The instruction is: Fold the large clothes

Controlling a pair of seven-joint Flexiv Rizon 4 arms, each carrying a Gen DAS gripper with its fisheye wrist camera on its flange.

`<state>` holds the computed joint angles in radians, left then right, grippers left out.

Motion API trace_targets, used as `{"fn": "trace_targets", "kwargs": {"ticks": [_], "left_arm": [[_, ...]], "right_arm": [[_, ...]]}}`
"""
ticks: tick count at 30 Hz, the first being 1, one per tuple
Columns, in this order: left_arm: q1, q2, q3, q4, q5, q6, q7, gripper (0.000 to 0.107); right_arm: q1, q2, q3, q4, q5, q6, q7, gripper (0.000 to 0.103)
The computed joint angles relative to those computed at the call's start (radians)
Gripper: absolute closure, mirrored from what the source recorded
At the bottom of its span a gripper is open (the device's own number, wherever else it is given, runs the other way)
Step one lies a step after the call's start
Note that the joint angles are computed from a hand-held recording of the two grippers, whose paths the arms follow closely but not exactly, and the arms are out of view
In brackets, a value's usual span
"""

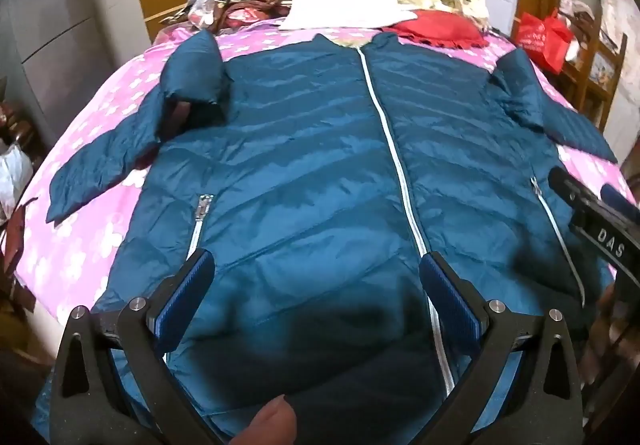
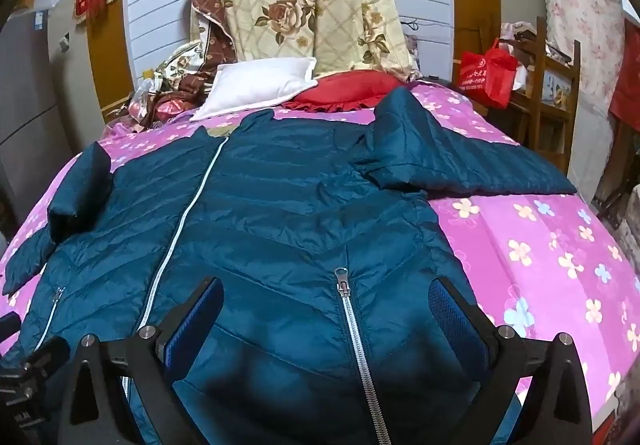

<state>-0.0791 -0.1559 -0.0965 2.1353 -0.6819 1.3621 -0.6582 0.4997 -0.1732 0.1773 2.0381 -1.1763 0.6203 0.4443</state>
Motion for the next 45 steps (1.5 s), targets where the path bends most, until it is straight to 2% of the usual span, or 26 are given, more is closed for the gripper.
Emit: {"fn": "trace_targets", "kwargs": {"ticks": [7,10,14,19,23,27,29,30,31,33,35,37,38,40,41,45], "left_arm": [[-0.001,-0.001,0.037,-0.029,0.123,-0.106,-0.081,0.004],[0.005,-0.001,0.026,-0.018,0.095,-0.086,-0.066,0.004],[0.014,-0.003,0.017,-0.02,0.05,-0.113,-0.032,0.004],[0.016,-0.011,0.022,-0.027,0.034,-0.132,-0.048,0.004],[0.015,-0.029,0.027,-0.038,0.066,-0.101,-0.082,0.004],[0.026,-0.033,0.018,-0.043,0.057,-0.085,-0.087,0.004],[0.027,-0.034,0.021,-0.047,0.063,-0.086,-0.1,0.004],[0.026,-0.034,0.02,-0.044,0.066,-0.07,-0.104,0.004],[0.024,-0.035,0.02,-0.042,0.072,-0.054,-0.107,0.004],[0.019,-0.039,0.024,-0.04,0.104,-0.019,-0.123,0.004],[0.029,-0.04,0.003,-0.029,0.084,0.019,-0.097,0.004],[0.049,-0.035,-0.045,-0.01,-0.009,0.061,-0.022,0.004],[0.055,-0.032,-0.062,-0.005,-0.05,0.072,0.01,0.004],[0.06,-0.024,-0.073,-0.006,-0.111,0.043,0.062,0.004],[0.052,-0.024,-0.062,-0.011,-0.11,0.03,0.063,0.004],[0.034,-0.025,-0.018,-0.038,-0.076,-0.036,0.02,0.004]], "right_arm": [[-0.001,0.0,0.001,0.0,0.004,0.002,0.001,0.001],[0.001,0.004,0.003,0.003,0.009,-0.001,0.002,0.001],[-0.001,-0.006,-0.004,0.0,-0.011,0.005,0.005,0.001],[-0.002,-0.004,-0.003,0.0,-0.007,0.006,0.004,0.001],[-0.006,0.007,-0.002,0.003,-0.015,0.017,0.005,0.001],[-0.007,-0.001,-0.008,0.013,-0.077,0.048,0.059,0.001],[-0.019,0.015,-0.016,0.028,-0.148,0.08,0.109,0.001],[-0.034,0.015,-0.012,0.034,-0.196,0.099,0.138,0.001],[-0.033,0.027,-0.04,0.045,-0.309,0.121,0.231,0.001],[-0.056,0.026,-0.032,0.043,-0.385,0.146,0.27,0.001],[-0.056,0.014,-0.015,0.027,-0.311,0.146,0.177,0.001],[-0.061,0.007,-0.003,0.017,-0.198,0.192,0.104,0.001],[-0.059,0.006,-0.004,0.016,-0.183,0.196,0.095,0.001],[-0.052,0.006,-0.008,0.015,-0.174,0.191,0.084,0.001],[-0.043,0.0,-0.013,0.011,-0.198,0.162,0.086,0.001],[-0.043,0.005,-0.016,0.017,-0.196,0.161,0.096,0.001]]}}
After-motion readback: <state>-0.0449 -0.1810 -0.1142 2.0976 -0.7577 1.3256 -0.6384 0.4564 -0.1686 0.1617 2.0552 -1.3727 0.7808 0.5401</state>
